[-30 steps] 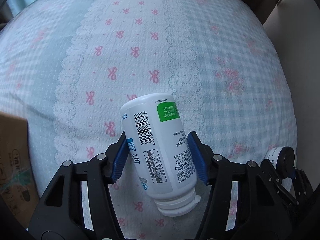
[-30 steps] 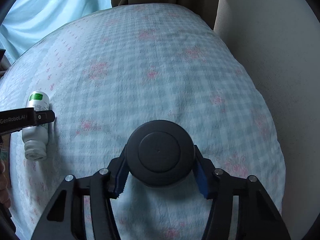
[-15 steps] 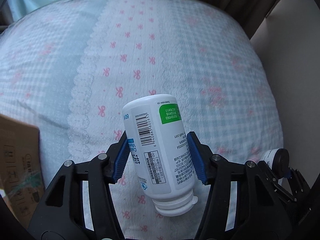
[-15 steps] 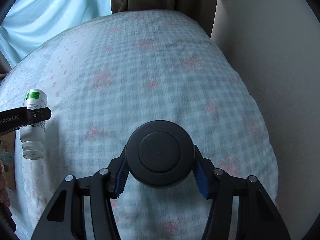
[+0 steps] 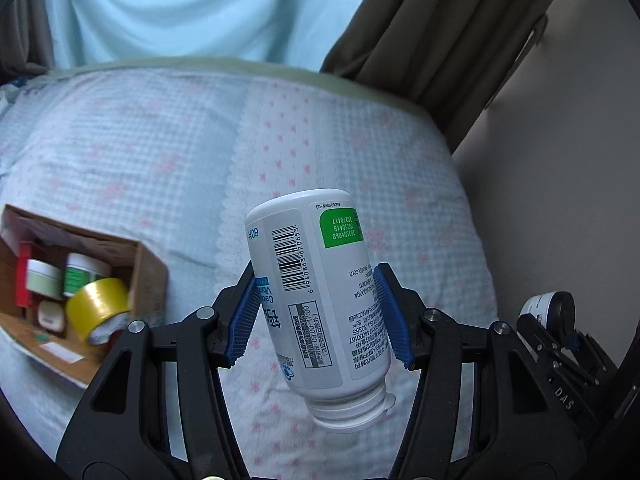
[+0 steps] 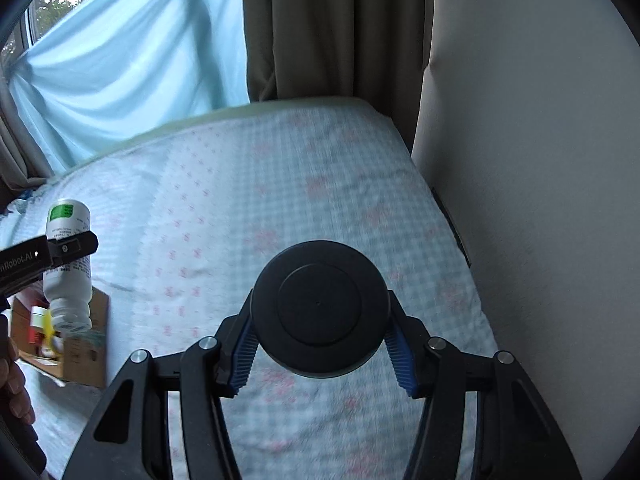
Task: Organize rigid objects
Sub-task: 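Carry the pill bottle and black jar over the cardboard box with both tools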
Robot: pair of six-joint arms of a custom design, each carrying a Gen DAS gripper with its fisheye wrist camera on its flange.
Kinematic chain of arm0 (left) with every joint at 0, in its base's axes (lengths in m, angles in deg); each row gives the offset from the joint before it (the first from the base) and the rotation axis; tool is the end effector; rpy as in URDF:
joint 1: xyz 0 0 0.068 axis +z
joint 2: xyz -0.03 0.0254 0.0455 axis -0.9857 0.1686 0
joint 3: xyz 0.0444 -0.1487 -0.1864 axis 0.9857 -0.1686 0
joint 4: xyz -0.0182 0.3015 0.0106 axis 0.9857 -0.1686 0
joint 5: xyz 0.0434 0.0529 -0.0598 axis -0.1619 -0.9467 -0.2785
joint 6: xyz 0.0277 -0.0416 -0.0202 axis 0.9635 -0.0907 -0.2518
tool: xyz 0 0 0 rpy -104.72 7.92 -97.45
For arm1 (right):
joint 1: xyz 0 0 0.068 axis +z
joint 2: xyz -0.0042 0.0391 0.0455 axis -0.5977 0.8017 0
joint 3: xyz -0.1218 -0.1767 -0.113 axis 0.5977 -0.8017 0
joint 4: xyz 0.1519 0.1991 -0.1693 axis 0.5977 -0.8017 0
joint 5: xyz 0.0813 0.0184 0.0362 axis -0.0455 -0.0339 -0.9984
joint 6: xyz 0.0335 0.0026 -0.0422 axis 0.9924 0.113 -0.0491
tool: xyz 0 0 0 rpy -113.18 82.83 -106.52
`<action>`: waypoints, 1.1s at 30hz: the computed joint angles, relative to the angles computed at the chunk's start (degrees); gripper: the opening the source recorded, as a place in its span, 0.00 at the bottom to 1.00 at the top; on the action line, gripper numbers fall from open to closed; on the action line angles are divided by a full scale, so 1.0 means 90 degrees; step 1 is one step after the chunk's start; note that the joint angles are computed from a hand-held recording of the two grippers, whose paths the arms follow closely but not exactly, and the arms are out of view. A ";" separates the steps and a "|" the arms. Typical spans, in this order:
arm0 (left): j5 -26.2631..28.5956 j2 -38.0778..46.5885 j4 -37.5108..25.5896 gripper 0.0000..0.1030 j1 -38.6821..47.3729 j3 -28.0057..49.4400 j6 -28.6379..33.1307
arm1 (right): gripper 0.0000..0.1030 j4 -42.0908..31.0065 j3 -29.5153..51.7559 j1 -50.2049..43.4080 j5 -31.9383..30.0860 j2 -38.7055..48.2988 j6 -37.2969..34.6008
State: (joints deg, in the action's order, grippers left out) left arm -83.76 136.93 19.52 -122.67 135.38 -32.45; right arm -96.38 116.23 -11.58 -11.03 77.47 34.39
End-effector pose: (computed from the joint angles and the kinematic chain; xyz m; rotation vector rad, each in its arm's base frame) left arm 0.2620 -0.2317 0.2569 -0.0307 2.5711 -0.3747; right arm 0.1966 0.0793 0.2121 0.2066 2.5350 -0.0782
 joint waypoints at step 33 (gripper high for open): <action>0.4091 -0.2501 -0.4179 0.45 0.8506 0.0065 0.7671 | 0.51 -0.2100 0.8726 0.5179 0.0930 0.7034 0.3472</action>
State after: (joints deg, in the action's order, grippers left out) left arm -46.94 114.42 -18.10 -46.11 135.96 36.58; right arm -115.28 194.77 35.04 -2.65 140.78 65.64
